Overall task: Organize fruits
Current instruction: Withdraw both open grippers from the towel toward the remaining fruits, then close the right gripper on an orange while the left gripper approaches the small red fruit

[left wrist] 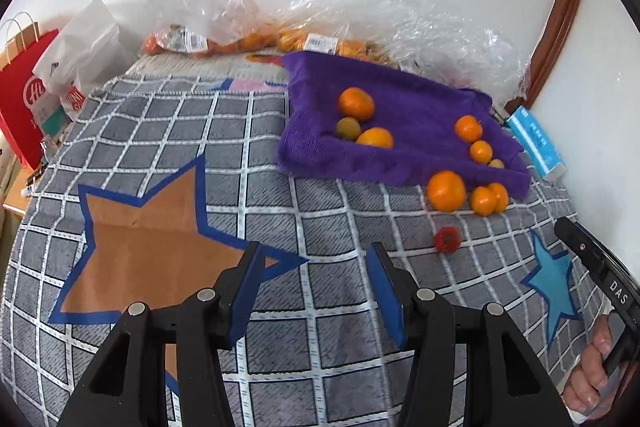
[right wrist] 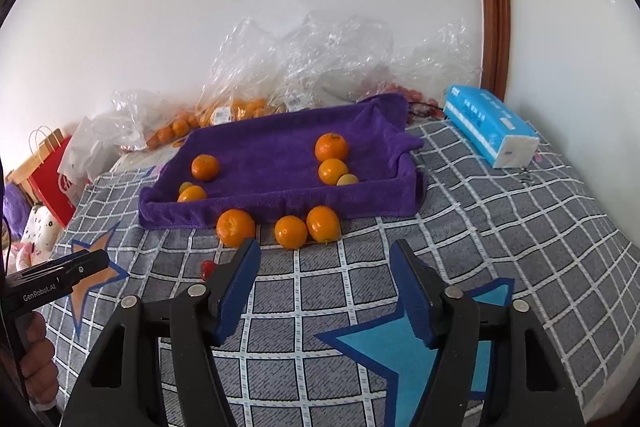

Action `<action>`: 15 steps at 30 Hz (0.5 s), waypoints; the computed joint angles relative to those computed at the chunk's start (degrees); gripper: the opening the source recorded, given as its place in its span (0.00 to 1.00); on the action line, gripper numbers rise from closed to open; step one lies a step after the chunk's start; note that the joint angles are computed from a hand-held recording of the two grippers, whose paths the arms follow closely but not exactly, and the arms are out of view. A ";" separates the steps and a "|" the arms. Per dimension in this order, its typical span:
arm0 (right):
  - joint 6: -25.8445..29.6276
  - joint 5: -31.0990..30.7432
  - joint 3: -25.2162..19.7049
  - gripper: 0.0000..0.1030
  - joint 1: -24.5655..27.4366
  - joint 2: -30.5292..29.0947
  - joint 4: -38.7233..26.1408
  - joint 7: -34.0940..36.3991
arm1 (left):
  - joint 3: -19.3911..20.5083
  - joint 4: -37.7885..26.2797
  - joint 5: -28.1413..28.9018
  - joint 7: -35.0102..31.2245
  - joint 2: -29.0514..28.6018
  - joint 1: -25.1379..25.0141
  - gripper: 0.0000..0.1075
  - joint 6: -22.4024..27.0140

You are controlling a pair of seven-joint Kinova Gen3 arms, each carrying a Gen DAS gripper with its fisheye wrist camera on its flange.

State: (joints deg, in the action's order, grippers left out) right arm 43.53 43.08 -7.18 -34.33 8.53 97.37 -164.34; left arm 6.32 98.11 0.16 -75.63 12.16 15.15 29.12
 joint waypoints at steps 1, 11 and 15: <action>-1.81 -1.95 -0.54 0.57 1.44 0.57 0.12 1.45 | 0.42 -0.01 0.80 -1.12 0.37 -0.70 0.47 -0.02; -3.30 -5.94 3.23 0.38 0.69 6.21 -2.82 6.92 | 0.77 0.28 4.68 -6.40 3.53 -2.88 0.47 -2.25; -3.28 -8.04 4.41 0.36 2.12 7.85 -5.01 10.64 | 0.30 -0.84 4.16 -6.12 4.15 -2.58 0.47 -1.75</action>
